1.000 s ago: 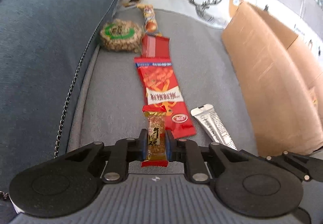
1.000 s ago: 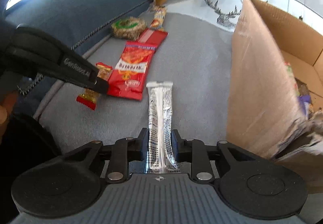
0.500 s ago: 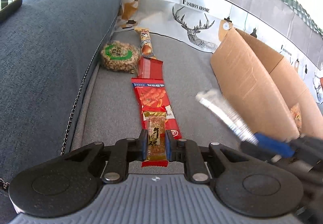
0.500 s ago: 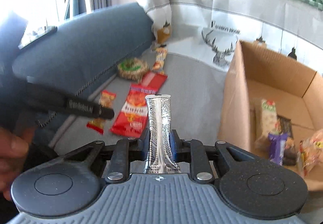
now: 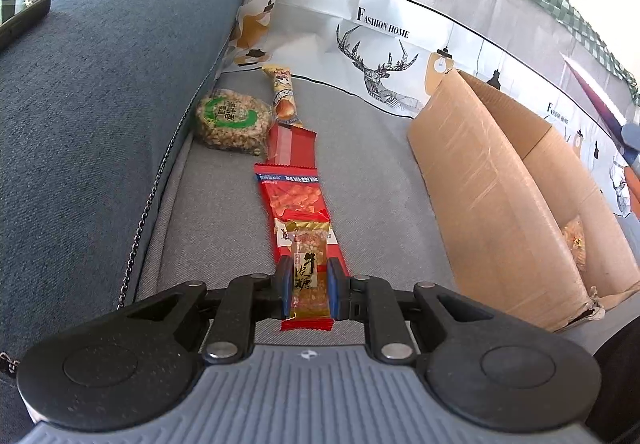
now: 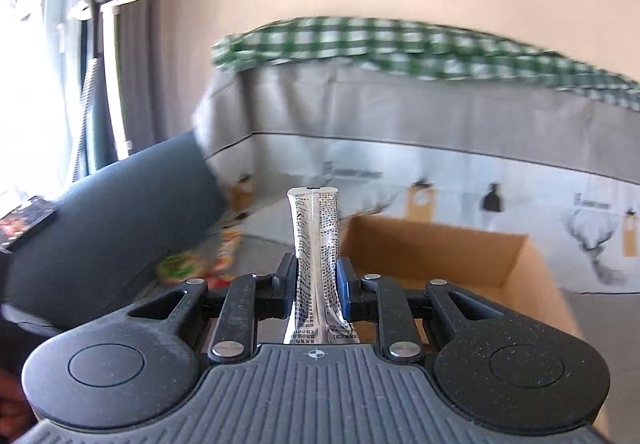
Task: Organize snacks
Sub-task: 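Lift the silver pack with the right gripper while the left lifts the peanut bar, then carry the silver pack and peanut bar above the box opening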
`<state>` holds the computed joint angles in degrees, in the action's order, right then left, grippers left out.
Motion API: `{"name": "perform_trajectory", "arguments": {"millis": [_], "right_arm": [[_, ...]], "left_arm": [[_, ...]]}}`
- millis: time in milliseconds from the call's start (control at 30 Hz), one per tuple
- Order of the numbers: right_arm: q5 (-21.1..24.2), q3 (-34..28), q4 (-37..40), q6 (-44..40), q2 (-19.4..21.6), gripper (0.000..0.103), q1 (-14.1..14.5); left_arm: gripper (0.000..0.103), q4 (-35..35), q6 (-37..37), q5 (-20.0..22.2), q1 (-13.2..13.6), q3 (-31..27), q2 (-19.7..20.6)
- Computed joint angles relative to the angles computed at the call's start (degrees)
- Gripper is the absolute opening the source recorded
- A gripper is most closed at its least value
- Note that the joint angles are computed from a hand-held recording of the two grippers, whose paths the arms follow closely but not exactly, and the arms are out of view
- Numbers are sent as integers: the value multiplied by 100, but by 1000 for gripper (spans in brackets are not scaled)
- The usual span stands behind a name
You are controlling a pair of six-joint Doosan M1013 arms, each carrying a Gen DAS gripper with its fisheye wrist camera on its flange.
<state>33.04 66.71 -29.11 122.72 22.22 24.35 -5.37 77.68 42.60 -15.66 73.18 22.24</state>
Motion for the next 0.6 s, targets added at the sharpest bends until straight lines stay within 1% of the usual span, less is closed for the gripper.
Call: {"name": "perform_trajectory", "arguments": {"millis": [133, 167, 233, 267, 300, 367, 467, 600], "right_arm": [[131, 211, -261, 696, -59, 22, -158], [98, 258, -283, 837, -83, 22, -178], [-187, 392, -564, 960, -136, 22, -166], [-276, 435, -552, 950, -142, 22, -158], [-294, 451, -435, 818, -137, 22, -163], [-266, 482, -440, 646, -132, 22, -132], [-426, 549, -259, 377, -156, 22, -132], [-593, 633, -380, 272, -200, 22, -133]], "left_arm": [[19, 66, -10, 14, -17, -3, 1], [19, 85, -9, 11, -23, -4, 3], [19, 164, -29, 19, -44, -13, 8], [19, 219, -44, 33, -58, -28, 18], [19, 290, -72, 40, -75, -36, 23], [19, 502, -166, 50, -124, -46, 28], [19, 853, -332, 50, -199, -56, 33], [19, 1284, -653, 63, -286, -52, 15]]}}
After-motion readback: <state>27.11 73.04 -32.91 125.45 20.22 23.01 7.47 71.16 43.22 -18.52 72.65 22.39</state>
